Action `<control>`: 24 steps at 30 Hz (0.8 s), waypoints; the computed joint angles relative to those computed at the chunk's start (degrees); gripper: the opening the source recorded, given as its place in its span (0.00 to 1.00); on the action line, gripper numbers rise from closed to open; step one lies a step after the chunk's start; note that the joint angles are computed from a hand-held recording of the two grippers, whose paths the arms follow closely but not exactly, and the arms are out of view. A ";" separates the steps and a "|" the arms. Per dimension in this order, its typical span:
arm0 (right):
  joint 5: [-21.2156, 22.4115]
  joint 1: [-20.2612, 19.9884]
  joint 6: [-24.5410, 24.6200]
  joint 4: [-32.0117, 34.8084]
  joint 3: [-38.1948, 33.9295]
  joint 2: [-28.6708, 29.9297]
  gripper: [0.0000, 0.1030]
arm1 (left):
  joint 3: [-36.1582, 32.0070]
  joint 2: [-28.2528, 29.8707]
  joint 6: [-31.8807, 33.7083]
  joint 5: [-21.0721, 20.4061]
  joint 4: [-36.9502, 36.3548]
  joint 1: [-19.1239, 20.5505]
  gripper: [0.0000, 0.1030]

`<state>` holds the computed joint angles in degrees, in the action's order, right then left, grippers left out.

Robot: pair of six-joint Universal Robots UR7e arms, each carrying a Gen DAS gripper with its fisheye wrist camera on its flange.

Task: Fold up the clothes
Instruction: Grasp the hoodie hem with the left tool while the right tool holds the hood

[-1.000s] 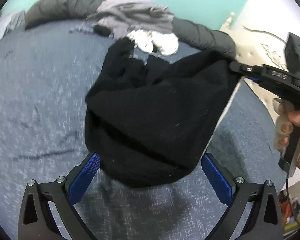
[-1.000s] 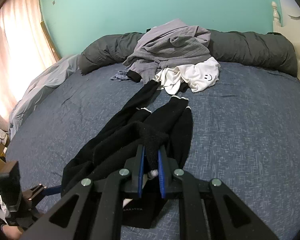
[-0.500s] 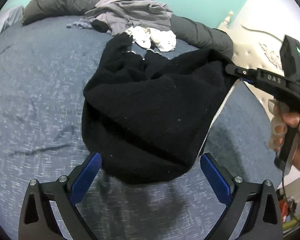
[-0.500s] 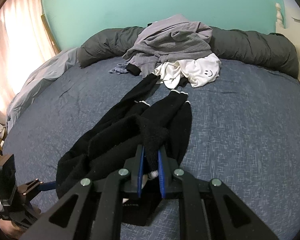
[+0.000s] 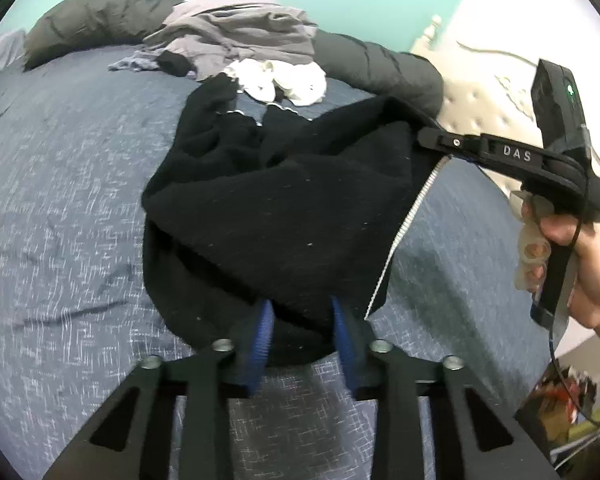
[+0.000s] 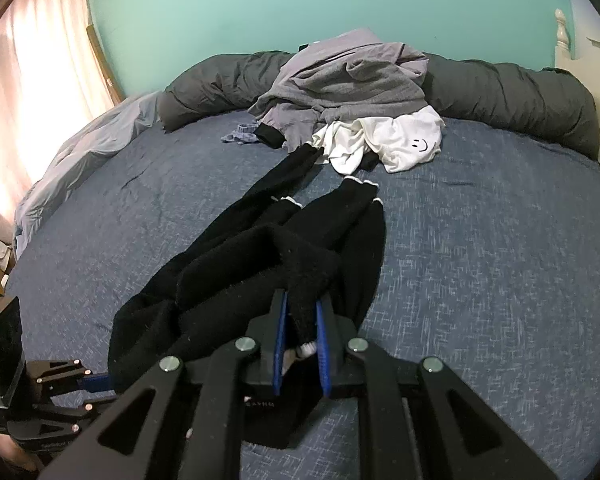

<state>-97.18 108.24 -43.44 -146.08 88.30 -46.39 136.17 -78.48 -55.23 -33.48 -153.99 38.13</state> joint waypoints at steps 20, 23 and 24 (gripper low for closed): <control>-3.55 -3.48 -0.84 0.76 0.50 0.12 0.54 | -3.00 -18.02 -9.93 8.17 26.20 2.90 0.06; -3.20 -2.68 -4.36 0.54 2.23 0.59 0.54 | -3.13 -19.62 -11.50 8.44 29.81 3.21 0.06; -3.41 -2.30 -5.62 -0.12 2.85 0.75 0.54 | -3.15 -20.05 -11.75 8.48 30.72 3.31 0.06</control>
<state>-100.59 105.94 -49.07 -146.20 91.16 -45.64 133.02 -98.53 -66.98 -25.00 -123.27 41.43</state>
